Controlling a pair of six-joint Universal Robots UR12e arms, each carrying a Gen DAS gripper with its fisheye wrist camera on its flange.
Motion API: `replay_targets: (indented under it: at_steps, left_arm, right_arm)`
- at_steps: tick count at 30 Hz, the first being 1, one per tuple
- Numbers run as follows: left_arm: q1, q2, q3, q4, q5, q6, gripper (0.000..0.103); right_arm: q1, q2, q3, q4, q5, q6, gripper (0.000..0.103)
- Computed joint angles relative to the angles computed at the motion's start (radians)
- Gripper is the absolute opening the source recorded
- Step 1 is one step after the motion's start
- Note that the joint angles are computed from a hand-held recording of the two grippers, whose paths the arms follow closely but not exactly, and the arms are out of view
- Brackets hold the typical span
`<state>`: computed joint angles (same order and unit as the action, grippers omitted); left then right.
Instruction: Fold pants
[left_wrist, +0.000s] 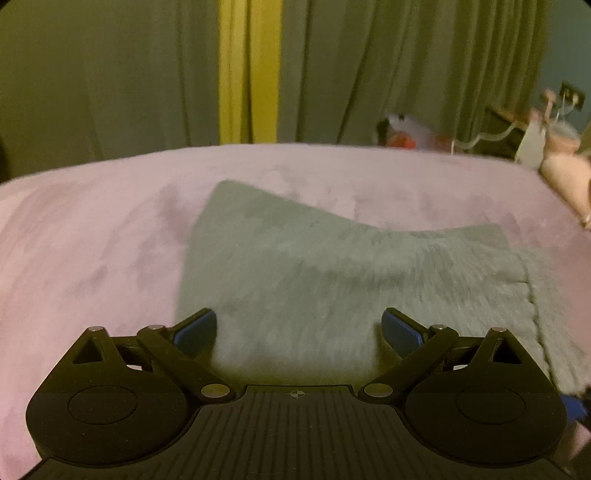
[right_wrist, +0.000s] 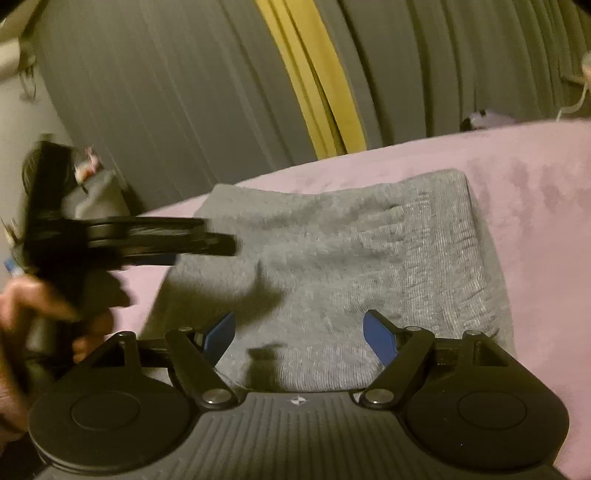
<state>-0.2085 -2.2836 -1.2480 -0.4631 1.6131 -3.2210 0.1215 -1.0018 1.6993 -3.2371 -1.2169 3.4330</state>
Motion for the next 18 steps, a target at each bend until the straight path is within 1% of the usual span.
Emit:
replay_targets:
  at_steps: [2, 4, 5, 7, 8, 10, 13, 14, 16, 18]
  left_arm:
    - [-0.011, -0.04, 0.07, -0.056, 0.02, 0.05, 0.1]
    - [-0.03, -0.079, 0.132, -0.093, 0.109, 0.1, 0.101]
    - [-0.035, -0.096, 0.162, -0.119, 0.139, 0.114, 0.101]
    - [-0.039, -0.115, 0.191, -0.128, 0.172, 0.119, 0.102]
    - [-0.039, -0.119, 0.199, -0.13, 0.177, 0.111, 0.102]
    - [-0.036, -0.113, 0.196, -0.117, 0.172, 0.073, 0.102]
    - [-0.021, -0.079, 0.141, -0.057, 0.143, 0.006, 0.101]
    - [-0.014, -0.068, 0.126, -0.053, 0.133, -0.013, 0.101]
    - [0.004, -0.037, 0.078, -0.054, 0.098, -0.059, 0.101]
    - [0.026, -0.007, 0.035, -0.091, 0.032, -0.096, 0.101]
  right_arm:
    - [-0.004, 0.005, 0.003, -0.019, 0.009, 0.013, 0.077]
    - [-0.002, 0.006, 0.004, -0.02, 0.005, 0.001, 0.077]
    - [-0.002, 0.007, 0.004, -0.022, 0.005, -0.003, 0.077]
    - [-0.003, 0.01, 0.004, -0.025, 0.01, -0.001, 0.077]
    - [-0.003, 0.011, 0.004, -0.028, 0.011, 0.002, 0.077]
    - [-0.002, 0.011, 0.009, -0.034, 0.009, 0.002, 0.078]
    - [-0.001, 0.008, 0.018, -0.042, 0.009, 0.001, 0.078]
    - [-0.003, 0.008, 0.017, -0.042, 0.013, 0.004, 0.078]
    - [-0.004, 0.007, 0.017, -0.042, 0.013, 0.008, 0.078]
    - [-0.002, 0.006, 0.015, -0.038, 0.011, 0.004, 0.079]
